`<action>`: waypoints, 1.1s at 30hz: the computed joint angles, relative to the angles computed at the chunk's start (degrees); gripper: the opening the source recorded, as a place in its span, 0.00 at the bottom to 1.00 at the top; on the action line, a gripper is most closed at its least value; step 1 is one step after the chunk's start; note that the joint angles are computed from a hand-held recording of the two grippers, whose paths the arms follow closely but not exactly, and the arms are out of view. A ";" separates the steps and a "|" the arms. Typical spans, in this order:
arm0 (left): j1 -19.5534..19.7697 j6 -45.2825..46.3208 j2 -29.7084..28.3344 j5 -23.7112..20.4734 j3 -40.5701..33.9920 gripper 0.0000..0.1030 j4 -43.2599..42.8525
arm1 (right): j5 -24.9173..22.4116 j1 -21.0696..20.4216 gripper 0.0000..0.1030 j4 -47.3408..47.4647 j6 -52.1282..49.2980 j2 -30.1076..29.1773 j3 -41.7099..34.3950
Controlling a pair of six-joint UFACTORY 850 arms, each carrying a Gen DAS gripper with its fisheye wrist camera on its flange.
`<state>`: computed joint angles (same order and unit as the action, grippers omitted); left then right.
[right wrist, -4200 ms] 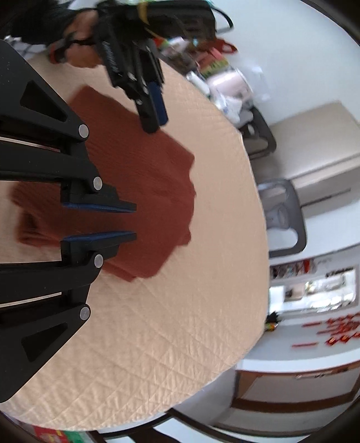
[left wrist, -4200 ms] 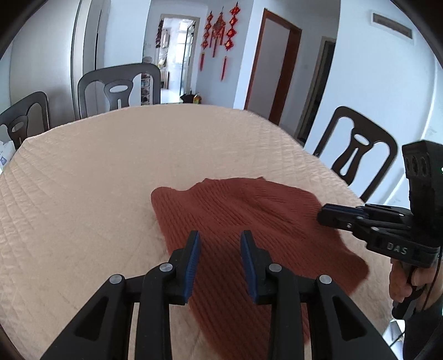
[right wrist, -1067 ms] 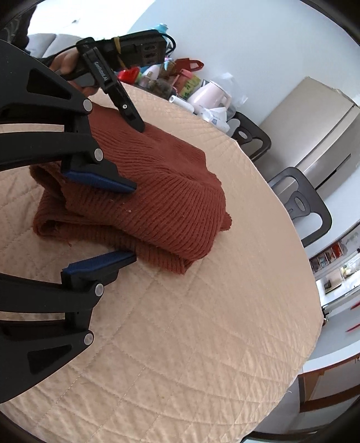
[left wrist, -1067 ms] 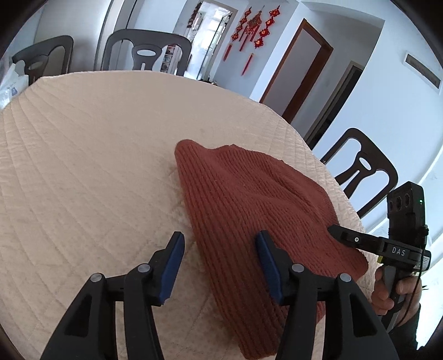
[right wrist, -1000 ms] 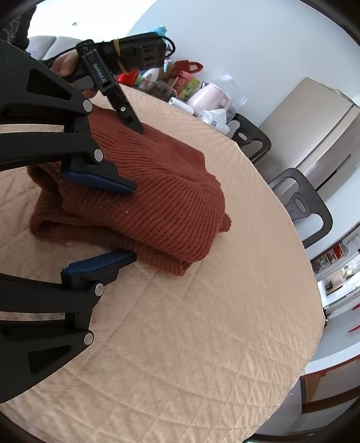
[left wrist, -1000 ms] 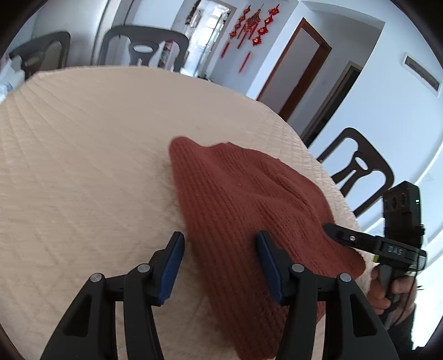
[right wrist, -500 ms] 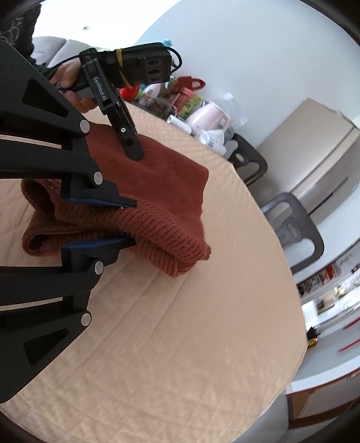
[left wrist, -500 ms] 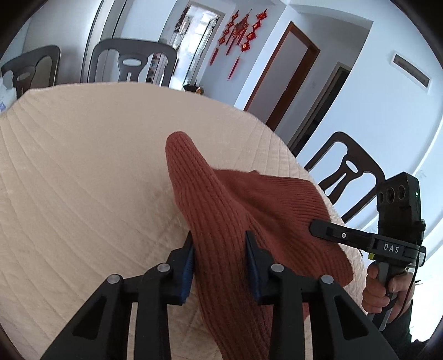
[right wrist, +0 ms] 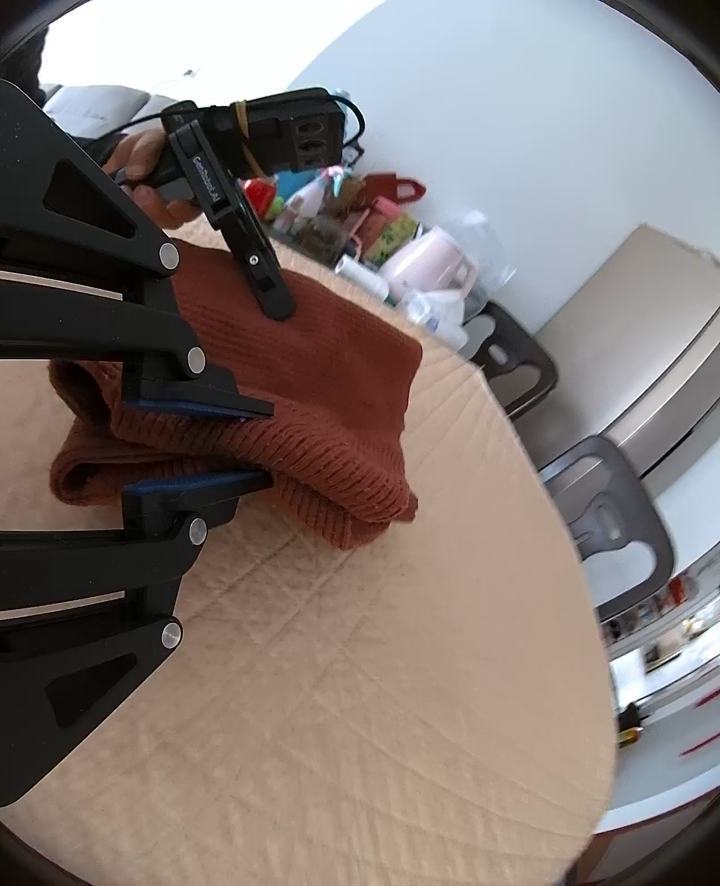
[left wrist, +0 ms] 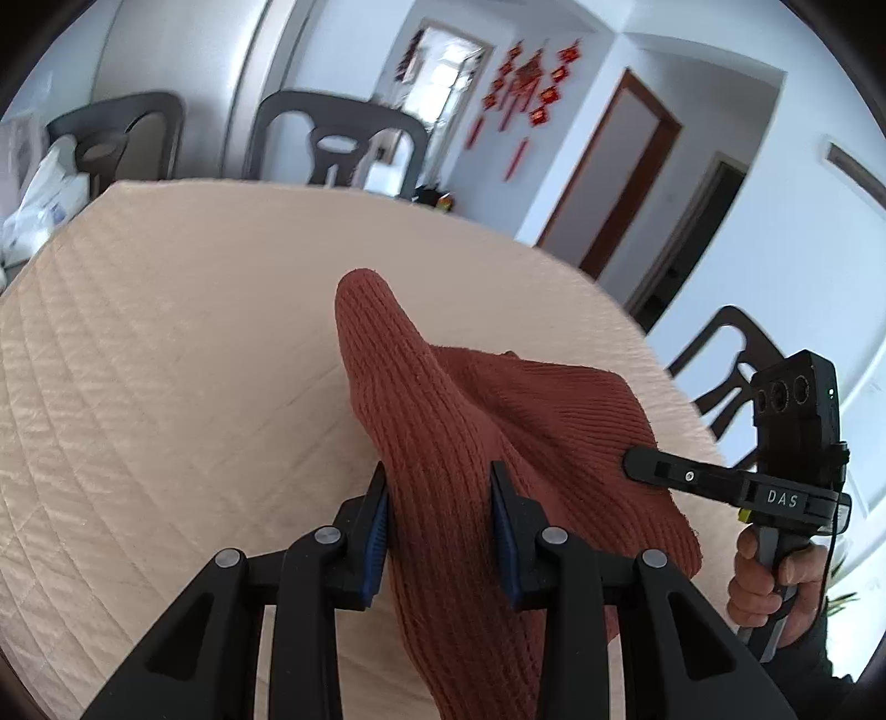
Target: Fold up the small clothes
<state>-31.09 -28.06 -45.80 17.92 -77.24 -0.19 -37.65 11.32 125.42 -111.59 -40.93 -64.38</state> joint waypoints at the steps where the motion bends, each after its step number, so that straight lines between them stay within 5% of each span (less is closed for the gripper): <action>1: 0.20 0.73 -0.71 -0.91 -0.51 0.35 -1.22 | 0.99 0.01 0.17 -0.31 1.20 -1.27 -1.24; 5: 0.25 1.03 -1.07 0.16 0.59 0.40 -2.61 | 0.95 -1.11 0.20 -2.18 4.25 -2.11 -1.35; 11: -1.74 22.54 1.68 3.07 2.94 0.40 -21.97 | 6.90 0.60 0.21 7.57 -8.65 3.12 1.96; 19: -1.01 29.51 -3.19 -3.34 -4.88 0.40 -26.09 | 14.34 1.96 0.21 4.81 -7.25 -1.71 -5.84; 23: -1.13 31.16 -2.76 -2.69 -4.08 0.40 -27.67 | 12.88 1.28 0.19 4.93 -7.47 -2.02 -5.20; 33: -4.68 31.44 5.43 5.86 9.08 0.40 -29.17 | 12.91 5.03 0.19 20.70 -30.85 8.12 7.73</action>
<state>-35.77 3.38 -40.38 23.78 -68.16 -29.35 -24.74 16.35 146.13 -142.45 -32.81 -56.66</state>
